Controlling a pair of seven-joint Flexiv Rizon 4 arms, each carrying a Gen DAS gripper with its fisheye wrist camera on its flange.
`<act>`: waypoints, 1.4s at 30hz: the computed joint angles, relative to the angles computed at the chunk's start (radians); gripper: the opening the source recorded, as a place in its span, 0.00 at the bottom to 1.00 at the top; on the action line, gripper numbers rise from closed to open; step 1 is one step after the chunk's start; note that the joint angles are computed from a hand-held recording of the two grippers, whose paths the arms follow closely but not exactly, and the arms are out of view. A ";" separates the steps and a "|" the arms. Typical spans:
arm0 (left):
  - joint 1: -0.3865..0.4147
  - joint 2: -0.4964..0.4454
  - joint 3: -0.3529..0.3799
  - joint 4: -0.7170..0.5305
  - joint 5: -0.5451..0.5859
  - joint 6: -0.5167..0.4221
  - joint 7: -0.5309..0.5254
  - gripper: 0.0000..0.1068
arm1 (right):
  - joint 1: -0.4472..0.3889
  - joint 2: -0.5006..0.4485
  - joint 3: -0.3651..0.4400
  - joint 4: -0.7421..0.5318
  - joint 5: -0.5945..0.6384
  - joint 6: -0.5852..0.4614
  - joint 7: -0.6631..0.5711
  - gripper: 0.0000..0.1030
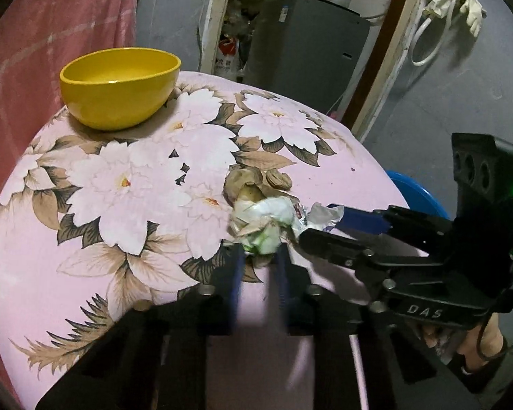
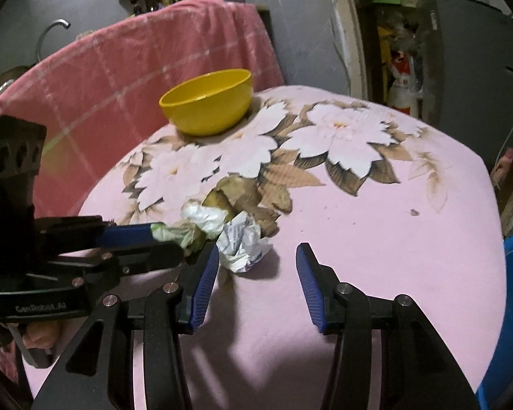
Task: Collect trash
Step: 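Grasp the white-green paper with left tool while right tool reaches silver foil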
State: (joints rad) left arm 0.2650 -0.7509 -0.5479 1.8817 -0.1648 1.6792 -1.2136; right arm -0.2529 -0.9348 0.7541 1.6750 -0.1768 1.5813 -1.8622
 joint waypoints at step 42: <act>-0.054 0.036 0.065 0.000 0.027 0.005 -0.098 0.12 | -0.105 -0.016 -0.008 0.120 -0.265 0.228 0.267 0.07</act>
State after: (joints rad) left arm 0.2107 -0.7144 -0.4827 1.8822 -0.1374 1.6846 -1.3116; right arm -0.3577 -0.9511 0.7462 1.7947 -0.4414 1.8090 -1.5947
